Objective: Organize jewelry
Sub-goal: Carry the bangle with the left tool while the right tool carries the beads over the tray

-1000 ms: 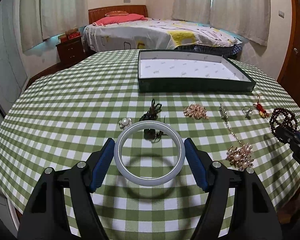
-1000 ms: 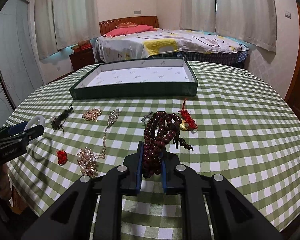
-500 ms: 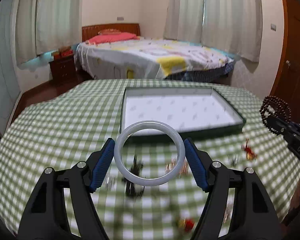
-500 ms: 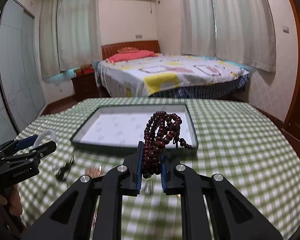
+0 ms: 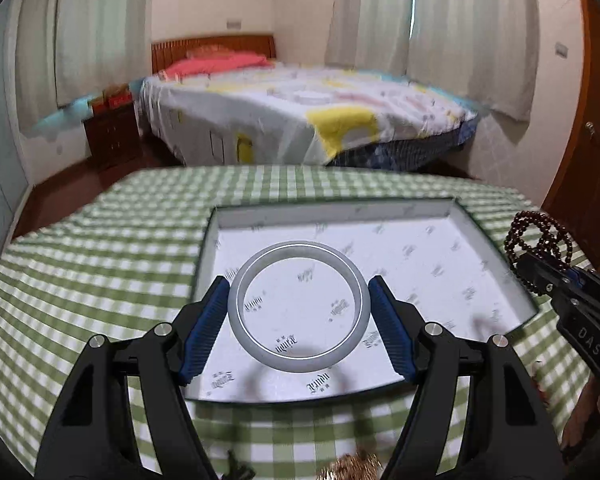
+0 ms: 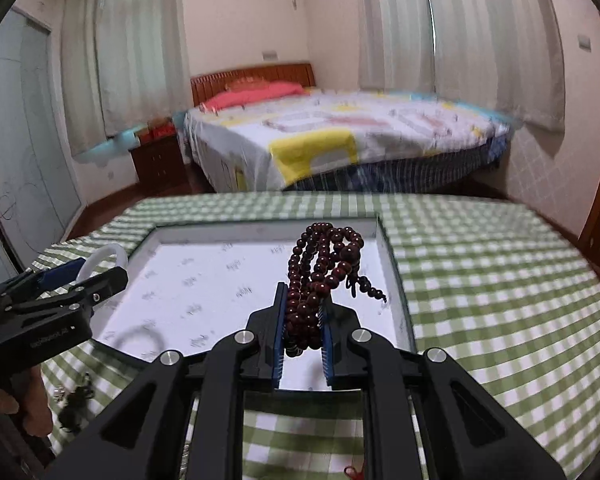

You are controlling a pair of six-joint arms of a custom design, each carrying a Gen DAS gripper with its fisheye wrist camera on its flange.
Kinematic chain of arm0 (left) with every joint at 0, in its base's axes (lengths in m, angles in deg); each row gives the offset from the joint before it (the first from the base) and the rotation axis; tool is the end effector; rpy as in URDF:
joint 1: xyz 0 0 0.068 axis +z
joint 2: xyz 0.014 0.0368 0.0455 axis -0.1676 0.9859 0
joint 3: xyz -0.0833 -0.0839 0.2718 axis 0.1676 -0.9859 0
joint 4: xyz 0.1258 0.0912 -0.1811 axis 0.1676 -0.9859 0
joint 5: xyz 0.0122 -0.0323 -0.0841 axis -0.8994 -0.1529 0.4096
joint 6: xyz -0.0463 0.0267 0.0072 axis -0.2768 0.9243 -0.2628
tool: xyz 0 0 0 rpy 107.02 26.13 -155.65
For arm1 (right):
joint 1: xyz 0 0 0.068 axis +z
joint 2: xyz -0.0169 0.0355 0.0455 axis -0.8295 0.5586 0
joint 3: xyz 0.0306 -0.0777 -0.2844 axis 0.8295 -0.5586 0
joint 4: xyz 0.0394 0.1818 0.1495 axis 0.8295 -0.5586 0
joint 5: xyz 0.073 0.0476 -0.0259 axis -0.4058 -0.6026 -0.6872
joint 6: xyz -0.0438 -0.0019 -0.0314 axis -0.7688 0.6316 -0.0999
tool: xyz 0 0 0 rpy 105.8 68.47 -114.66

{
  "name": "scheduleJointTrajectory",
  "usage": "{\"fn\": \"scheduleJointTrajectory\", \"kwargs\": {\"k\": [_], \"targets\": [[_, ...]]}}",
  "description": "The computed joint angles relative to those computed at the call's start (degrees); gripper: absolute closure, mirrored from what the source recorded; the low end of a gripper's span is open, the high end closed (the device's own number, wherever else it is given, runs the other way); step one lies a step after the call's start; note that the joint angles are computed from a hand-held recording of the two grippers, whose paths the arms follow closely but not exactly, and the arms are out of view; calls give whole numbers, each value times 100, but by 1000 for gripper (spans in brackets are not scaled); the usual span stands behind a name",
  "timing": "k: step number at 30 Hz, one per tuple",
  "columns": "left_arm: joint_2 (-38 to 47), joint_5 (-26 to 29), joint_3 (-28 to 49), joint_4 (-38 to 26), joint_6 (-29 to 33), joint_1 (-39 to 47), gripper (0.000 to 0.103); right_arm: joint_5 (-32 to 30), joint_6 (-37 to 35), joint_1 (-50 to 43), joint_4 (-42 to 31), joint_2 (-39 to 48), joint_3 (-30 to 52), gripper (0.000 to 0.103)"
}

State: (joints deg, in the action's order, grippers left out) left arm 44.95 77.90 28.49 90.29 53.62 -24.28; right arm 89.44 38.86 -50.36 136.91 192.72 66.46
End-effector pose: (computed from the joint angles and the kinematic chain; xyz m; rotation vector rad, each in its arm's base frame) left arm 0.2989 -0.0809 0.0897 0.3593 2.2528 -0.2139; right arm 0.2349 0.0188 0.0886 0.2177 2.1818 0.0459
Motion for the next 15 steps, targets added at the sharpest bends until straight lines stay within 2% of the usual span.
{"fn": "scheduleJointTrajectory", "kwargs": {"k": [3,6,14,15], "targets": [[558,74,663,-667,-51,50,34,-201,-14,-198,-434,324,368,88],[807,118,936,-974,-65,82,34,-220,-57,-261,-633,514,526,88],[1129,53,1212,-1267,-34,39,33,-385,-118,-373,-1397,798,973,85],[1149,21,1181,-1192,11,17,31,-371,-126,-359,-1353,826,975,76]]}}
